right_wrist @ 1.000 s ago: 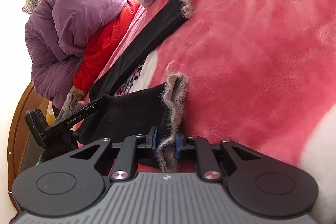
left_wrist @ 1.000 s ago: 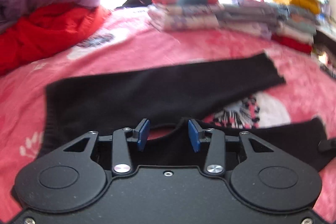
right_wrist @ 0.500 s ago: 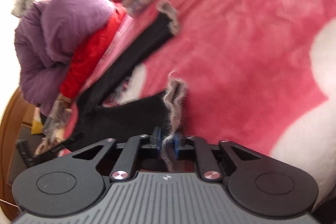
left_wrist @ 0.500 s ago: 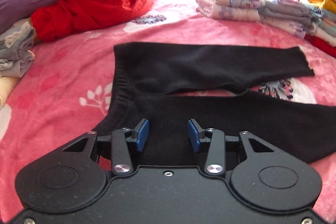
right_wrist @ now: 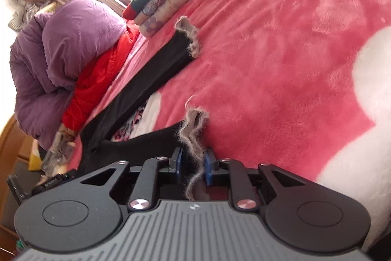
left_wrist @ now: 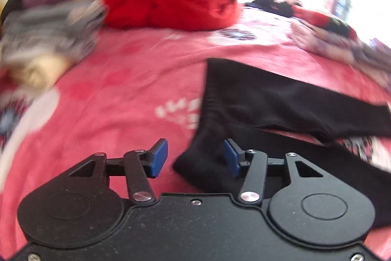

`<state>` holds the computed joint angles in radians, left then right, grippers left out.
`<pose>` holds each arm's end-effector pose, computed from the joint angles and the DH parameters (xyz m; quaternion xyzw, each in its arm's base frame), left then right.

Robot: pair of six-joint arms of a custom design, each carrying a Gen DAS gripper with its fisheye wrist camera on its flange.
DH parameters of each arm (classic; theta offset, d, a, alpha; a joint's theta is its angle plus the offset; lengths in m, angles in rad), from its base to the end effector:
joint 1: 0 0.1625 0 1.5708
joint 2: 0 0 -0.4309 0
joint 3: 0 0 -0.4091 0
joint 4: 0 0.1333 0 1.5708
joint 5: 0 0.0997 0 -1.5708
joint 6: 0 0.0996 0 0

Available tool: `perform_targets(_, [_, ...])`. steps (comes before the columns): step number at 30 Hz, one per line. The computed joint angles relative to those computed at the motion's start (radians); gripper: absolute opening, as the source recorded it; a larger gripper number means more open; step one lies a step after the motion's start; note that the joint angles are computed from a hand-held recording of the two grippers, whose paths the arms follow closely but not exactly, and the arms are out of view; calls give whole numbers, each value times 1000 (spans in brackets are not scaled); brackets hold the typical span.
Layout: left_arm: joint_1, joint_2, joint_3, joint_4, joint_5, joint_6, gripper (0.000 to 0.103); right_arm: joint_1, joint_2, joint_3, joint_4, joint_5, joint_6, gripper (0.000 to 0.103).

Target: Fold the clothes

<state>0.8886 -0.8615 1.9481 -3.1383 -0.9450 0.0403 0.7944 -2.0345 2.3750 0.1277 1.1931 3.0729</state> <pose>-0.2275 -0.5841 0.1020 0.2580 0.8903 -0.3093 0.2122 -0.0402 -0.2836 0.2805 -0.1977 -0.8189 0.5348 0.0651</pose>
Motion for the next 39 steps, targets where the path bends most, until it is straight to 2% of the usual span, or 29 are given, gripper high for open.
perform_targets(2, [27, -34, -1, 58, -53, -116, 50, 4, 14, -8, 1, -4, 3, 21])
perform_targets(4, [61, -69, 6, 92, -139, -225, 50, 1, 20, -13, 12, -12, 7, 22])
perform_targets(6, [84, -83, 10, 96, -212, -286, 50, -14, 22, -15, 23, -34, 18, 23])
perform_targets(9, [95, -72, 11, 90, -249, -333, 46, -29, 24, -11, 27, -56, 39, 23])
perform_targets(10, [95, -65, 12, 76, -248, -353, 41, -26, 25, -10, 26, -55, 44, 25])
perform_targets(11, [99, -61, 12, 68, -251, -370, 21, -22, 28, -9, 27, -57, 48, 28])
perform_targets(12, [103, -57, 11, 62, -256, -387, 15, -19, 31, -8, 29, -61, 50, 30])
perform_targets(14, [119, -67, 26, 2, -303, -448, 11, -6, 40, -5, 28, -63, 46, 32])
perform_targets(15, [131, -77, 35, -40, -347, -473, 11, -3, 42, -2, 28, -70, 46, 29])
perform_targets(16, [142, -85, 38, -65, -383, -480, 11, -18, 40, 3, 40, -108, 59, 6])
perform_targets(18, [145, -88, 27, -18, -349, -486, 12, -48, 13, 25, 58, -188, 88, 7])
perform_targets(19, [147, -86, 14, 34, -318, -512, 14, -36, 15, 25, 76, -183, 82, 7])
perform_targets(20, [153, -84, 9, 52, -320, -532, 16, -18, 23, 23, 89, -164, 81, 7])
perform_targets(22, [159, -87, 4, 68, -329, -546, 22, 28, 79, 6, 104, -70, 78, 8])
perform_targets(23, [145, -94, 6, 73, -301, -528, 28, 34, 98, 0, 112, -49, 72, 8])
perform_targets(24, [126, -99, 14, 62, -254, -499, 33, 23, 87, 4, 112, -70, 85, 9])
perform_targets(25, [103, -99, 23, 38, -192, -457, 36, 10, 74, 9, 112, -93, 92, 16])
perform_targets(26, [82, -94, 31, 8, -134, -410, 40, 13, 60, 12, 105, -91, 97, 29])
perform_targets(28, [41, -74, 43, -64, -38, -303, 40, 24, 34, 16, 91, -77, 103, 34])
perform_targets(29, [28, -67, 51, -106, -18, -242, 40, 49, 32, 16, 79, -40, 97, 34])
perform_targets(32, [28, -56, 56, -165, -88, -132, 39, 109, 33, 12, 52, 48, 87, 33])
perform_targets(33, [31, -54, 53, -162, -111, -116, 39, 130, 47, 1, 61, 86, 73, 30])
perform_targets(34, [35, -49, 42, -141, -116, -120, 39, 165, 68, -13, 69, 147, 53, 21])
perform_targets(35, [38, -41, 28, -115, -115, -132, 39, 189, 83, -25, 76, 191, 35, 16])
perform_targets(36, [48, -41, 20, -108, -130, -163, 36, 187, 83, -25, 78, 192, 40, 16])
perform_targets(37, [60, -44, 14, -110, -150, -203, 35, 157, 67, -17, 82, 152, 49, 18])
perform_targets(39, [84, -48, 2, -115, -192, -283, 34, 92, 38, -1, 89, 63, 64, 28])
